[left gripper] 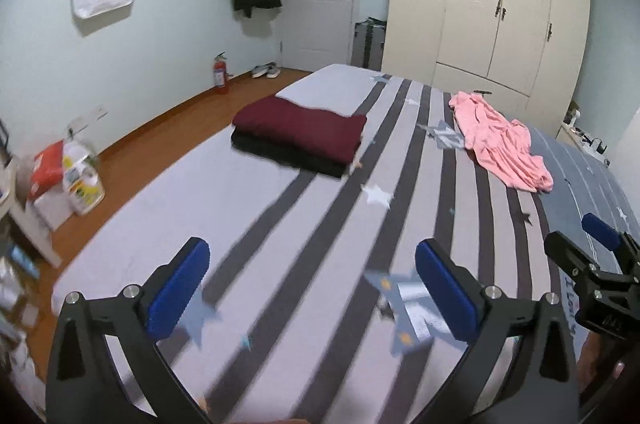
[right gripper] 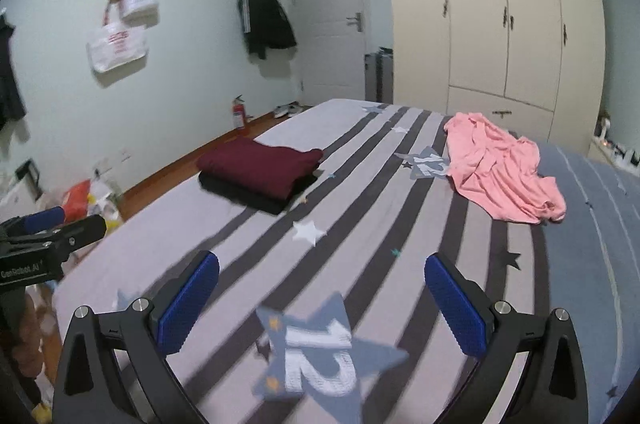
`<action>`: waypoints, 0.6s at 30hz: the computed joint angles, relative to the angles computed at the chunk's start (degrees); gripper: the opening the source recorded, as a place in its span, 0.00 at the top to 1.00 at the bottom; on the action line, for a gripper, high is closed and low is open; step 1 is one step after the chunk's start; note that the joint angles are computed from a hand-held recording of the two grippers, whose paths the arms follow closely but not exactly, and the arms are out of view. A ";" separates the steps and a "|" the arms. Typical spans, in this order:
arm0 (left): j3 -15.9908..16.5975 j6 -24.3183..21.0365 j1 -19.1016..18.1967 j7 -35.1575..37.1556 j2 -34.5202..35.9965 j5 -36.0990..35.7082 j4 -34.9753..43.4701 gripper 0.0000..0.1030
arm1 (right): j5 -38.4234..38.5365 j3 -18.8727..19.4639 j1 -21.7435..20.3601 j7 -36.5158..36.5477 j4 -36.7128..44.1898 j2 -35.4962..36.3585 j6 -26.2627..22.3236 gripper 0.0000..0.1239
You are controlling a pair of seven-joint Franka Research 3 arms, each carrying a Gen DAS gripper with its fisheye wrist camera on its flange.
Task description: Fold clothes
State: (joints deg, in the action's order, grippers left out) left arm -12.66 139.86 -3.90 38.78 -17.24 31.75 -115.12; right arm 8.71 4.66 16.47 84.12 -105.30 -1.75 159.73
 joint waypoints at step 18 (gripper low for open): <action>-15.06 -23.85 -9.98 -12.10 -33.71 -1.83 -13.12 0.01 | 12.34 0.57 1.31 -6.44 -37.41 -45.52 -3.16 0.18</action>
State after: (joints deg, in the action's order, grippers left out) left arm -27.72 116.01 -13.88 26.68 -50.95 29.93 -128.24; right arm 21.06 5.22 17.78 77.68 -142.71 -47.26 156.57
